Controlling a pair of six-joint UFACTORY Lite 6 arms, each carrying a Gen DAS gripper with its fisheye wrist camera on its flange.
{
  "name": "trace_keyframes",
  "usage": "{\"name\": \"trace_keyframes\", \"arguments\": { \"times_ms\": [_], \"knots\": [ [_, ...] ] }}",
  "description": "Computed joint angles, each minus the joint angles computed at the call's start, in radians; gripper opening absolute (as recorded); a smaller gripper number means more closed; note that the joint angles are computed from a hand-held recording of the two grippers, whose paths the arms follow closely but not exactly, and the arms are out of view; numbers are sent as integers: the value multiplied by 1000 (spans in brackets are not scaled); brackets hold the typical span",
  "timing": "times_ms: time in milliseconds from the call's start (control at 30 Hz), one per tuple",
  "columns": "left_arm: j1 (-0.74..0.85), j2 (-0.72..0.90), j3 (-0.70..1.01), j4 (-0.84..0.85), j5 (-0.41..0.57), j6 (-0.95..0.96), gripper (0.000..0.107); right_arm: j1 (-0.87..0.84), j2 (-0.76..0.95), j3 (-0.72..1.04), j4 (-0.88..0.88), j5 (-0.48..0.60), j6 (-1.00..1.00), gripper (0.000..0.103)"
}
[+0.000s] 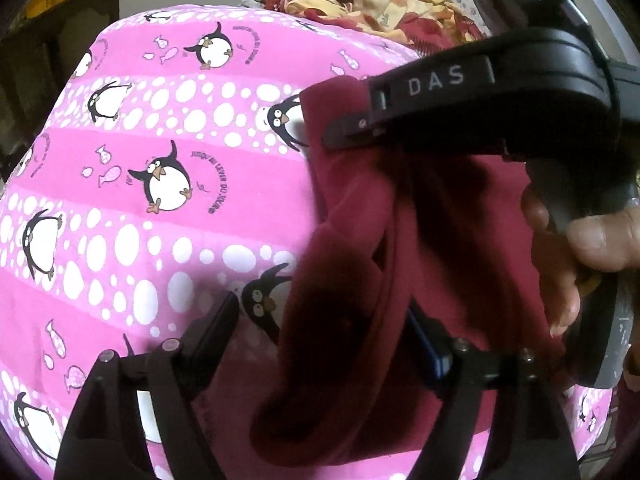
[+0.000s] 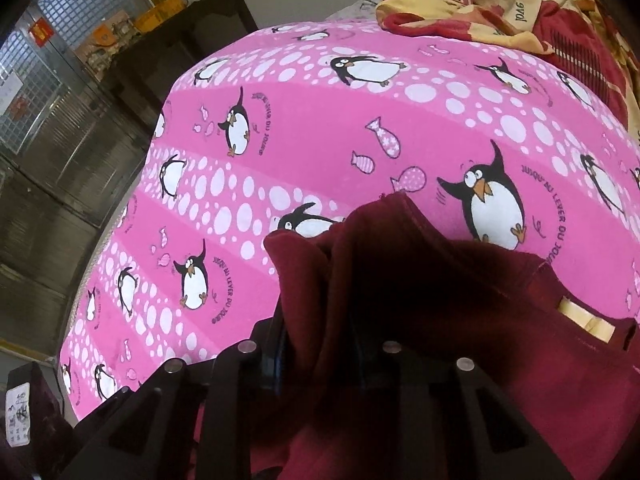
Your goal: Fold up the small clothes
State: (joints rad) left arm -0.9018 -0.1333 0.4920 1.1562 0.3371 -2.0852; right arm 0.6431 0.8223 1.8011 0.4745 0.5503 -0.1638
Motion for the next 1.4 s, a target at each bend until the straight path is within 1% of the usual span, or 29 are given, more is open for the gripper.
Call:
{"name": "trace_keyframes", "arguments": {
  "times_ms": [33,67,100,133,200,300,400,533,633,767,900,1067,1200,1233,1300,1367,1400],
  "knots": [
    [-3,8,3,16,-8,-16,62,-3,-11,-12,5,-1,-6,28],
    [7,9,8,20,-39,-10,53,3,-6,-1,-6,2,8,28],
    [11,11,15,8,-62,6,37,8,-3,5,-12,3,15,28],
    [4,15,33,-43,-65,57,29,9,-13,-5,-11,3,11,26],
    [-30,29,74,-122,-15,135,23,9,-53,-45,-17,-9,8,25],
    [-56,40,122,-180,28,191,21,-9,-126,-116,21,-19,-32,24],
    [-95,7,164,-271,84,272,20,-37,-224,-211,65,-27,-88,24],
    [-152,13,265,-351,158,352,20,-82,-354,-327,115,-30,-156,23],
    [-195,57,374,-392,209,409,20,-134,-463,-420,162,-17,-221,23],
    [-238,155,521,-427,234,471,19,-230,-618,-536,198,27,-301,23],
    [-278,305,725,-468,272,558,19,-363,-769,-645,212,83,-382,23],
    [-329,556,1055,-546,335,687,19,-591,-876,-752,267,175,-539,22],
    [-349,751,1288,-626,371,777,19,-756,-882,-814,318,225,-664,21],
    [-352,819,1372,-652,389,808,19,-791,-875,-830,333,229,-695,21],
    [-352,903,1475,-681,413,847,19,-859,-855,-854,361,239,-751,21],
    [-355,1007,1607,-713,450,883,19,-898,-828,-865,377,230,-789,21],
    [-355,1062,1679,-728,472,899,19,-906,-812,-870,379,210,-799,21]
  ]
}}
